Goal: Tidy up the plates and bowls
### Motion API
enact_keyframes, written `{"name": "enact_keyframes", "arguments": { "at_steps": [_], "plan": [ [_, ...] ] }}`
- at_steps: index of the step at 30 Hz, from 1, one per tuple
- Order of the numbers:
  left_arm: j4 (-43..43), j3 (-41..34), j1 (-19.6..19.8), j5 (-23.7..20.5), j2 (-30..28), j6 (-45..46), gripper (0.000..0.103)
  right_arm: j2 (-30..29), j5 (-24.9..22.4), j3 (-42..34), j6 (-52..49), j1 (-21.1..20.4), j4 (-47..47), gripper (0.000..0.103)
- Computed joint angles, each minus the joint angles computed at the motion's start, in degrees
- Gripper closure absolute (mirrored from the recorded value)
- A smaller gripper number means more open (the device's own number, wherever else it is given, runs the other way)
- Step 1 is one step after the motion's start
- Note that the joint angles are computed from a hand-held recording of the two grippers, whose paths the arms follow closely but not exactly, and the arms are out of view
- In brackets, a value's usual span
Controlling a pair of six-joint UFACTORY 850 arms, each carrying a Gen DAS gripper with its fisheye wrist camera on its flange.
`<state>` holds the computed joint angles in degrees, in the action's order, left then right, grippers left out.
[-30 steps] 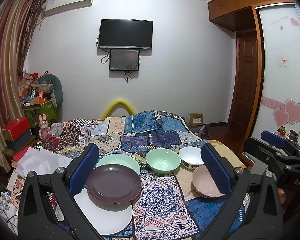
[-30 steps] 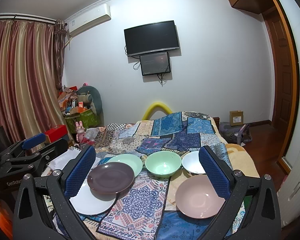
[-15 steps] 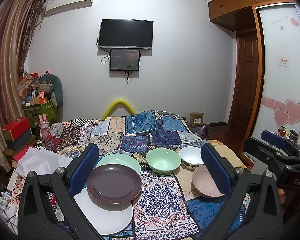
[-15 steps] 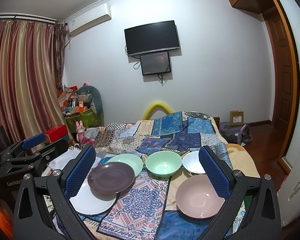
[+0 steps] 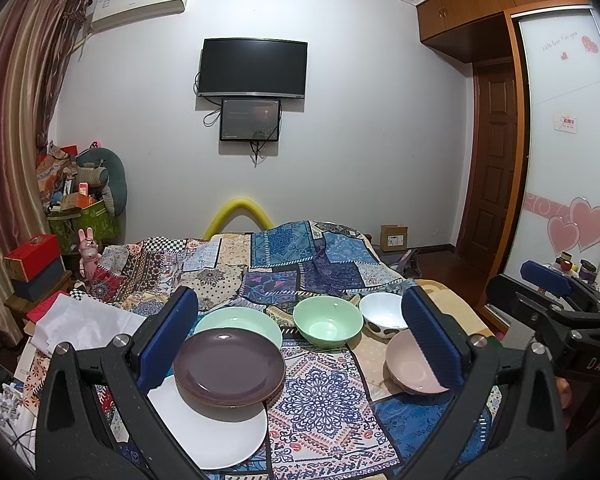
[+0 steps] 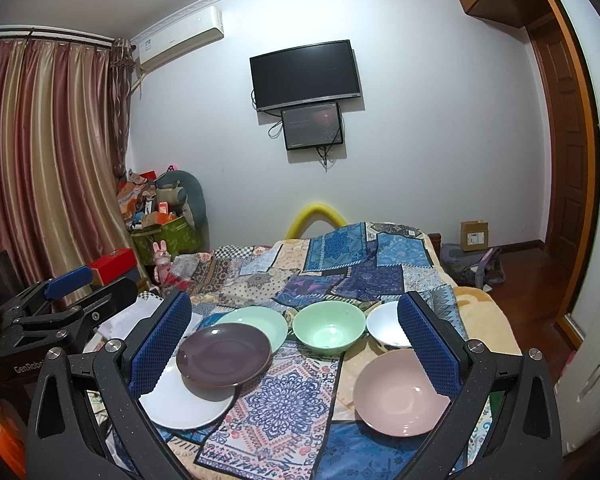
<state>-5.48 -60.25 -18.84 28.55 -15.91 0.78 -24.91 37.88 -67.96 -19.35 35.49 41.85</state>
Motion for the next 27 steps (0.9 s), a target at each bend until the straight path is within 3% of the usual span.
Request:
{"name": "enact_keyframes", "arguments": {
  "at_steps": [16,24,27],
  "plan": [
    [8.4,-0.4,4.5,-3.1,-1.2,-7.4,0.0,-5.0,-5.9,-6.2,-0.6,-0.2,-0.5,0.0],
    [10.5,-3.5,8.7,-8.7,-4.6,-9.2,0.0,-9.4,-12.2,-11.7,-0.2,-0.8,-1.5,0.005],
    [16.0,-6.3,10.7,-11.8,-7.4,-15.1,0.009,-11.4,-14.1,-14.0,-2.2,-0.9,0.6,0.007]
  ]
}}
